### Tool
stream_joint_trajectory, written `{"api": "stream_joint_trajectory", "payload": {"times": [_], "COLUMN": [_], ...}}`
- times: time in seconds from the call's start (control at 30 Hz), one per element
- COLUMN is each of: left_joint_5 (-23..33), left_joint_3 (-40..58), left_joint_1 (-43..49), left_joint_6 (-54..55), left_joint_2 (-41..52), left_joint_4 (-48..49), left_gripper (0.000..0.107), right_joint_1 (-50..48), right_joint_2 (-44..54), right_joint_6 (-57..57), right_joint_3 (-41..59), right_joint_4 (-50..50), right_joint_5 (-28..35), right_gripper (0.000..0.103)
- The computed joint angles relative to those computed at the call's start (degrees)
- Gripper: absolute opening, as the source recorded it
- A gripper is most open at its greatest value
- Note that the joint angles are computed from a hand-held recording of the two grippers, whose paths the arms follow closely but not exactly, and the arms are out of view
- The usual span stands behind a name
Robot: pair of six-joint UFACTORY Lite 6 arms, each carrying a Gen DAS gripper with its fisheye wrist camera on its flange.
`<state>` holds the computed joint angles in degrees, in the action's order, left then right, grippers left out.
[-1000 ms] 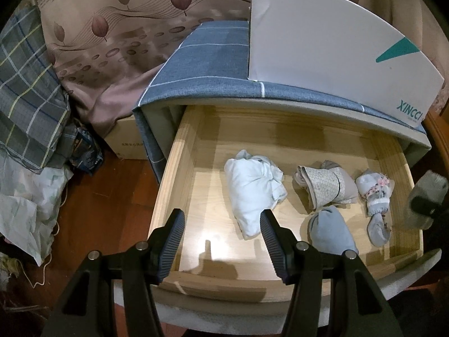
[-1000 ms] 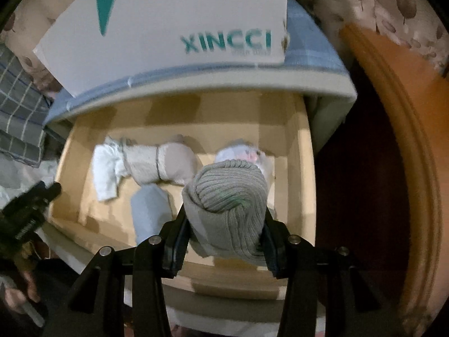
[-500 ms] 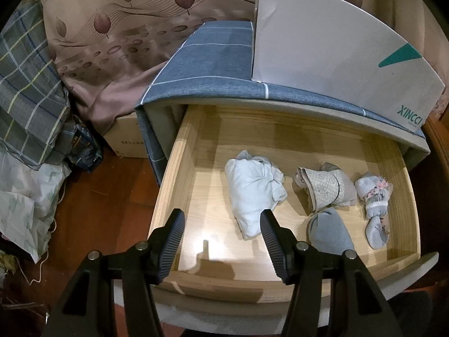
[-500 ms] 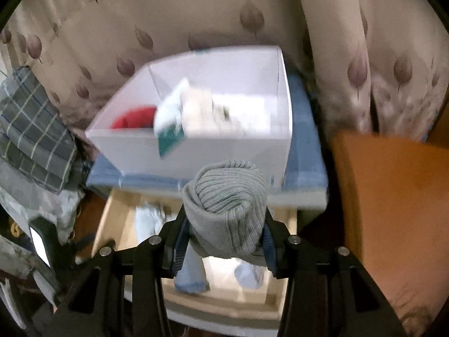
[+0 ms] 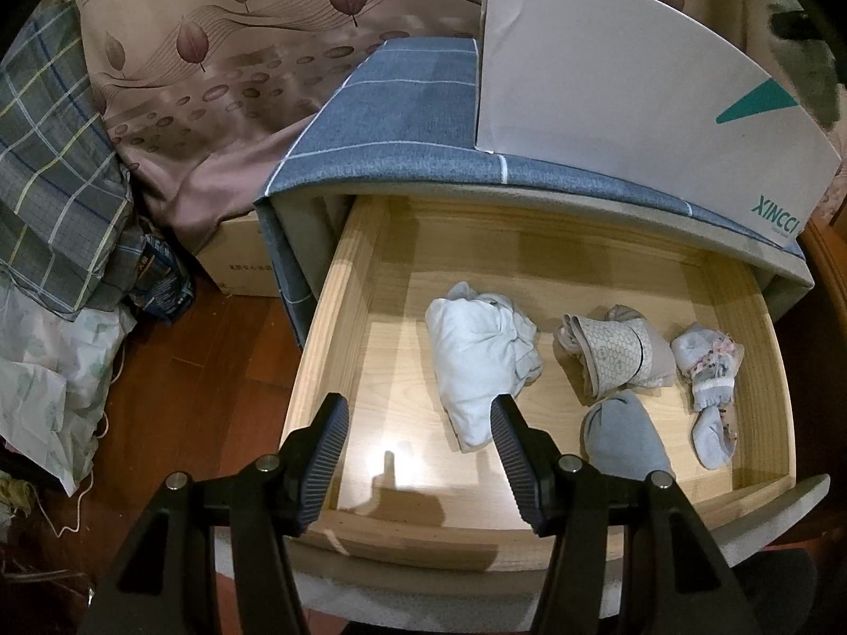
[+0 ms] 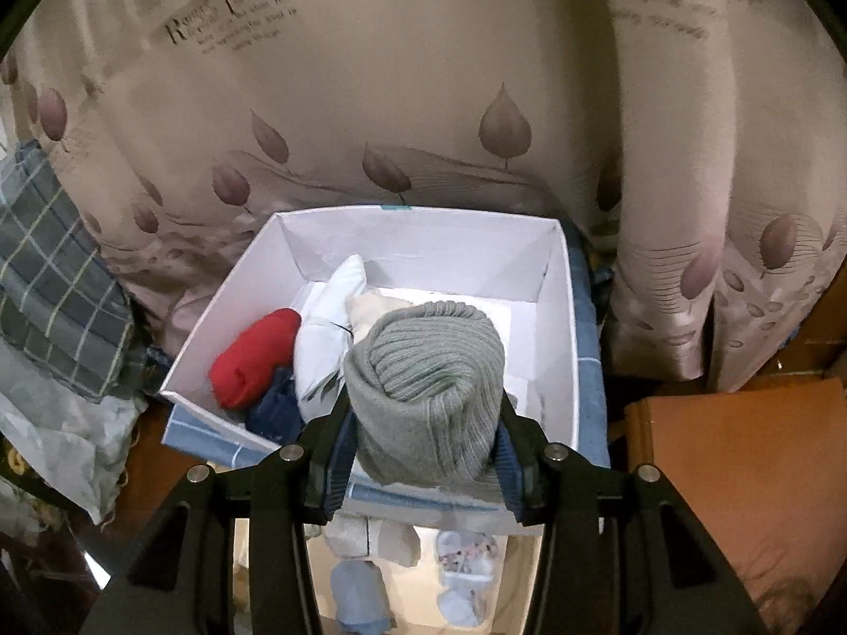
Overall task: Take underwear out of drawer
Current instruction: 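Lower the grey garment into the white box and open the right gripper, then move the right gripper into the drawer and close on the pink-lace floral garment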
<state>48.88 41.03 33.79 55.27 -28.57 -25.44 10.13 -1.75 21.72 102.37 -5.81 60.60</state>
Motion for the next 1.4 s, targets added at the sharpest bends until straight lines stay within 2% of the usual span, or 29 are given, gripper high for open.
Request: {"api": "stream_joint_trajectory", "payload": {"times": [0.33,0.47,0.53,0.7,0.93,1.17,1.4], "left_joint_5": [0.83,0.93,1.05,0.86,0.25,0.43,0.48], "left_joint_3": [1.07,1.19,1.21,1.10,0.64,0.66,0.73], "left_joint_1": [1.39,1.35,1.48,1.43,0.72,1.29,1.73], "left_joint_6": [1.25,1.27,1.51,1.23,0.17,0.53,0.88], "left_joint_2": [1.42,1.57,1.59,1.52,1.24,1.27,1.28], "left_joint_4": [-1.33,-1.31,-1.51,-1.37,-0.78,-0.95,-1.04], "left_gripper": [0.057,0.057,0.057,0.057,0.057,0.057,0.057], "right_joint_1": [-2.16,-3.10,-3.39,-3.39,-2.49,0.55,2.16], "right_joint_2": [9.72,10.74,10.81,8.85,-0.95,-18.14,-27.68], "right_joint_6": [-0.49,-0.89,-1.07,-1.87,-3.56,-4.89,-5.55], "right_joint_3": [1.97,0.93,0.60,-0.51,-7.48,-25.39,-43.72], "right_joint_4": [1.48,2.18,2.49,3.25,5.42,7.36,8.62], "right_joint_5": [-1.69,-2.40,-2.73,-2.84,-2.76,-3.21,-5.93], "right_gripper": [0.048,0.053,0.062,0.062,0.065,0.065,0.065]}}
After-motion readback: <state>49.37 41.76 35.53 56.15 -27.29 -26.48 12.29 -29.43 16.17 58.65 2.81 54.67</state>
